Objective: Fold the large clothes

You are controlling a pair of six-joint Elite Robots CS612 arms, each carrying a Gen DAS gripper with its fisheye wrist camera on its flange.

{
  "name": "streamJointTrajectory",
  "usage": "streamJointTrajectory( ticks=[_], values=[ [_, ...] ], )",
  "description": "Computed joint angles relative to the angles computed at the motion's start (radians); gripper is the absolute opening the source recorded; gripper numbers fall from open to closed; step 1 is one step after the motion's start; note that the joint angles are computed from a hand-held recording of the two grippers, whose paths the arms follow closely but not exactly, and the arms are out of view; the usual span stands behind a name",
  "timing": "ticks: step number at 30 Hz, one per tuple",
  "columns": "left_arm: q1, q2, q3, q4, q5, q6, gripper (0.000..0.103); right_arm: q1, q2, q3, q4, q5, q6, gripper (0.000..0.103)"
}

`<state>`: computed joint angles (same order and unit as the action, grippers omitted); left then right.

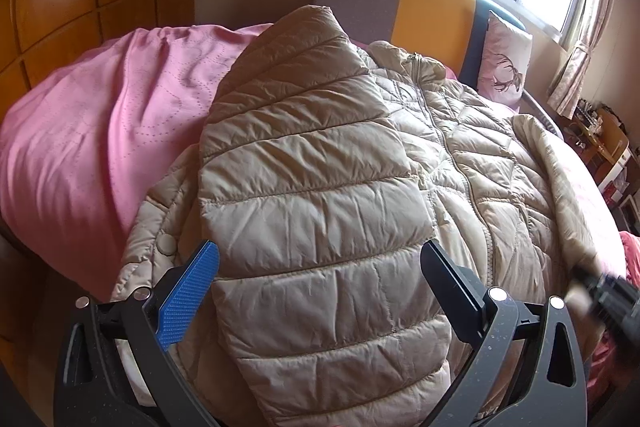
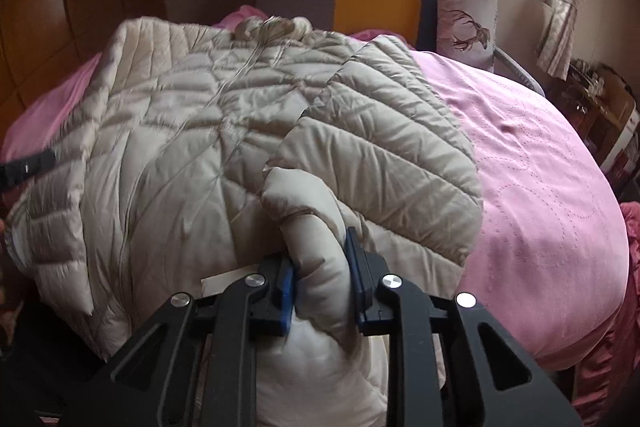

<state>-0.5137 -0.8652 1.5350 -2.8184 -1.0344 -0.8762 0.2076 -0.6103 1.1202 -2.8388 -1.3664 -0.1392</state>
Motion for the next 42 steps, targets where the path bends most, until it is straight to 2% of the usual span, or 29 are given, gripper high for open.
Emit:
streamJointTrajectory(
  ticks=[4, 7, 11, 14, 16, 18, 19, 22, 25, 26, 28, 30, 31, 34, 37, 39, 42],
  values=[
    [0.007, 0.01, -0.013, -0.007, -0.04, 0.032, 0.1, -0.029, 0.028, -0.071, -0.017, -0.046, 0.116, 0.021],
    [0.006, 0.014, -0.013, -0.045, -0.052, 0.055, 0.1, -0.044, 0.075, -0.159, -0.036, -0.155, 0.155, 0.021],
    [0.004, 0.015, -0.016, -0.048, -0.045, 0.074, 0.1, -0.076, 0.158, -0.323, 0.027, -0.257, 0.246, 0.022],
    [0.004, 0.016, -0.017, -0.039, -0.037, 0.076, 0.1, -0.096, 0.229, -0.464, 0.11, -0.336, 0.298, 0.04],
    [0.003, 0.014, -0.015, -0.033, -0.033, 0.072, 0.1, -0.107, 0.279, -0.568, 0.171, -0.4, 0.351, 0.071],
    [0.004, 0.012, -0.012, -0.031, -0.029, 0.066, 0.1, -0.112, 0.327, -0.667, 0.222, -0.487, 0.393, 0.079],
    [0.005, 0.011, -0.01, -0.03, -0.029, 0.062, 0.1, -0.114, 0.345, -0.71, 0.248, -0.536, 0.418, 0.09],
    [0.01, 0.011, -0.001, -0.061, -0.05, 0.059, 0.1, -0.115, 0.357, -0.746, 0.268, -0.689, 0.513, 0.097],
    [0.012, 0.012, -0.003, -0.061, -0.057, 0.057, 0.1, -0.114, 0.334, -0.72, 0.285, -0.782, 0.619, 0.101],
    [0.011, 0.013, -0.005, -0.052, -0.052, 0.058, 0.1, -0.111, 0.31, -0.674, 0.248, -0.783, 0.635, 0.101],
    [0.003, 0.015, -0.014, -0.019, -0.016, 0.057, 0.1, -0.101, 0.276, -0.595, 0.107, -0.729, 0.572, 0.101],
    [0.001, 0.019, -0.02, -0.016, -0.008, 0.075, 0.1, -0.083, 0.254, -0.539, 0.017, -0.632, 0.451, 0.101],
    [0.0, 0.02, -0.024, -0.013, -0.011, 0.083, 0.1, -0.073, 0.244, -0.515, -0.005, -0.557, 0.398, 0.101],
    [-0.001, 0.025, -0.032, -0.014, -0.039, 0.121, 0.1, -0.049, 0.24, -0.497, 0.019, -0.305, 0.277, 0.101],
    [-0.005, 0.025, -0.035, -0.02, -0.043, 0.163, 0.1, -0.011, 0.262, -0.528, 0.081, -0.137, 0.162, 0.101],
    [-0.01, 0.023, -0.031, -0.032, -0.028, 0.185, 0.1, 0.013, 0.285, -0.561, 0.093, -0.068, 0.113, 0.101],
    [-0.02, 0.021, -0.026, -0.049, 0.006, 0.228, 0.1, 0.042, 0.336, -0.653, 0.166, -0.014, 0.058, 0.101]
  ],
)
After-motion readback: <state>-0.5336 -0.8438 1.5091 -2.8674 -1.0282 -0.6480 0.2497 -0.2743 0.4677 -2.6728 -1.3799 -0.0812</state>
